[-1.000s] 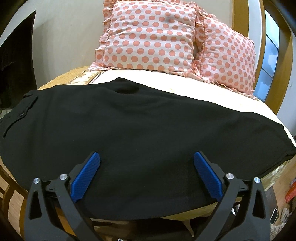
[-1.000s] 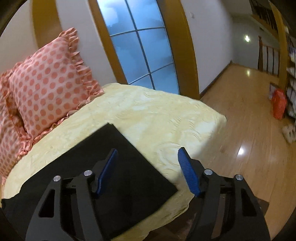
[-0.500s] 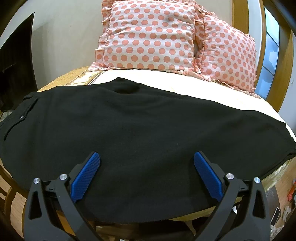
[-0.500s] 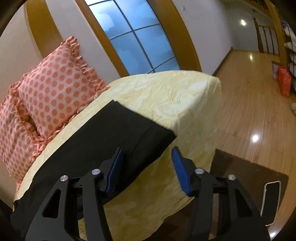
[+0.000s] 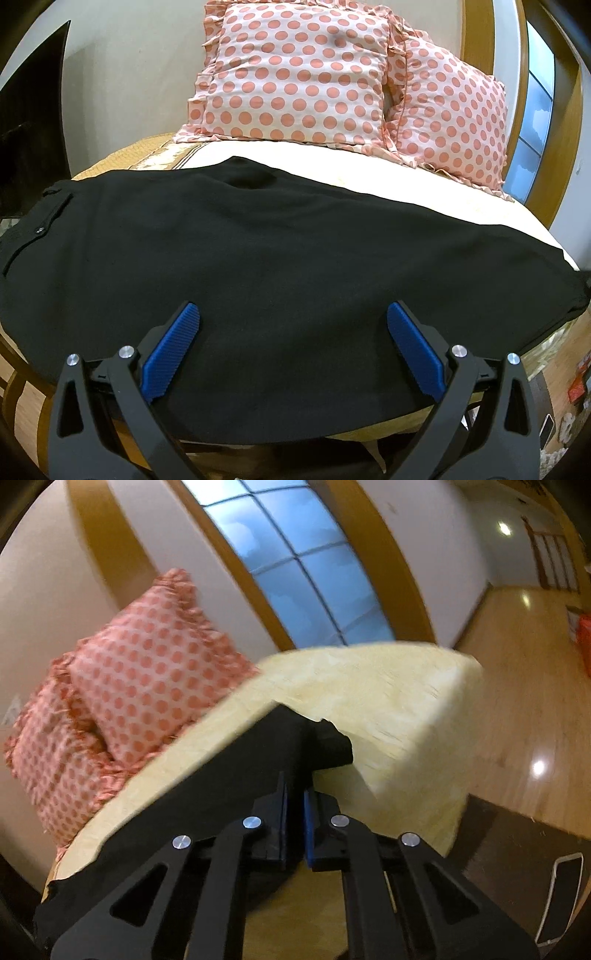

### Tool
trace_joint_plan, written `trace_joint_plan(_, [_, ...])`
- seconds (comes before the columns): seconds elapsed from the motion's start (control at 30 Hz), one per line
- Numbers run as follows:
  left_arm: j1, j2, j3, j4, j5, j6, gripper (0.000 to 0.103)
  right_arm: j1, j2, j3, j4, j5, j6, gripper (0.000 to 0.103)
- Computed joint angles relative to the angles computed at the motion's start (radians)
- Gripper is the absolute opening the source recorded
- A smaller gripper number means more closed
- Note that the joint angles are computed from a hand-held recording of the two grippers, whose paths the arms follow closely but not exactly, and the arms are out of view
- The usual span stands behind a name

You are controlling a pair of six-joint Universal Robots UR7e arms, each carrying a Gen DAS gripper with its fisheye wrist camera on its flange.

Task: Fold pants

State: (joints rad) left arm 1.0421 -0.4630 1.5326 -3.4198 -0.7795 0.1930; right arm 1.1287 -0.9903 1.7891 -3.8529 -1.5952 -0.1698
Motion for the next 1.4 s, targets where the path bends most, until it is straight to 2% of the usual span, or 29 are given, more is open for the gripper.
trace_joint_plan(0.07, [0.0, 0.0, 0.0, -0.001, 0.0, 0.0, 0.101, 0.041, 0.003, -0.019, 0.022, 0.058, -0.035, 0.007])
trace_joint_plan(0.2, [0.001, -0.003, 0.004, -0.007, -0.007, -0.005, 0.101, 0.141, 0.038, -0.083, 0.157, 0.21, -0.121, 0.007])
trace_joint_plan(0.23, [0.002, -0.005, 0.006, -0.007, -0.011, -0.009, 0.101, 0.175, 0.058, -0.107, 0.224, 0.255, -0.166, 0.007])
trace_joint_plan(0.33, [0.002, -0.009, 0.009, -0.002, -0.017, -0.02, 0.101, 0.262, 0.124, -0.17, 0.451, 0.32, -0.31, 0.007])
trace_joint_plan(0.4, [0.002, -0.022, 0.022, 0.003, -0.032, -0.038, 0.101, 0.304, 0.172, -0.208, 0.6, 0.311, -0.4, 0.007])
trace_joint_plan(0.47, [0.005, -0.039, 0.044, 0.001, -0.056, -0.057, 0.101, 0.341, 0.232, -0.251, 0.742, 0.236, -0.484, 0.007])
trace_joint_plan(0.5, [0.007, -0.05, 0.057, 0.002, -0.07, -0.068, 0.101, 0.351, 0.255, -0.267, 0.786, 0.2, -0.501, 0.007])
trace_joint_plan(0.57, [0.01, -0.073, 0.089, -0.01, -0.095, -0.086, 0.101, 0.359, 0.297, -0.302, 0.87, 0.137, -0.48, 0.007])
trace_joint_plan(0.63, [0.011, -0.089, 0.11, -0.025, -0.1, -0.095, 0.101, 0.356, 0.308, -0.312, 0.89, 0.137, -0.449, 0.007])
trace_joint_plan(0.77, [0.014, -0.113, 0.142, -0.076, -0.093, -0.109, 0.101, 0.366, 0.303, -0.309, 0.849, 0.158, -0.426, 0.007])
trace_joint_plan(0.87, [0.014, -0.124, 0.153, -0.126, -0.101, -0.109, 0.101, 0.365, 0.295, -0.308, 0.814, 0.221, -0.391, 0.007])
trace_joint_plan(0.9, [0.013, -0.126, 0.159, -0.151, -0.1, -0.104, 0.101, 0.368, 0.294, -0.305, 0.81, 0.229, -0.399, 0.007])
trace_joint_plan(1.0, [0.008, -0.132, 0.168, -0.199, -0.076, -0.091, 0.101, 0.383, 0.309, -0.313, 0.849, 0.174, -0.457, 0.007])
trace_joint_plan(1.1, [0.01, -0.141, 0.175, -0.235, -0.036, -0.093, 0.101, 0.369, 0.301, -0.289, 0.833, 0.243, -0.454, 0.007])
trace_joint_plan(1.13, [0.01, -0.143, 0.178, -0.254, -0.017, -0.095, 0.101, 0.372, 0.296, -0.277, 0.831, 0.256, -0.482, 0.007])
trace_joint_plan(1.2, [0.015, -0.149, 0.182, -0.278, 0.003, -0.101, 0.101, 0.388, 0.299, -0.263, 0.834, 0.217, -0.548, 0.007])
trace_joint_plan(1.27, [0.02, -0.155, 0.181, -0.288, 0.032, -0.122, 0.101, 0.405, 0.319, -0.252, 0.821, 0.146, -0.619, 0.007])
trace_joint_plan(1.4, [0.026, -0.171, 0.192, -0.316, 0.058, -0.155, 0.101, 0.419, 0.343, -0.252, 0.827, 0.058, -0.658, 0.011])
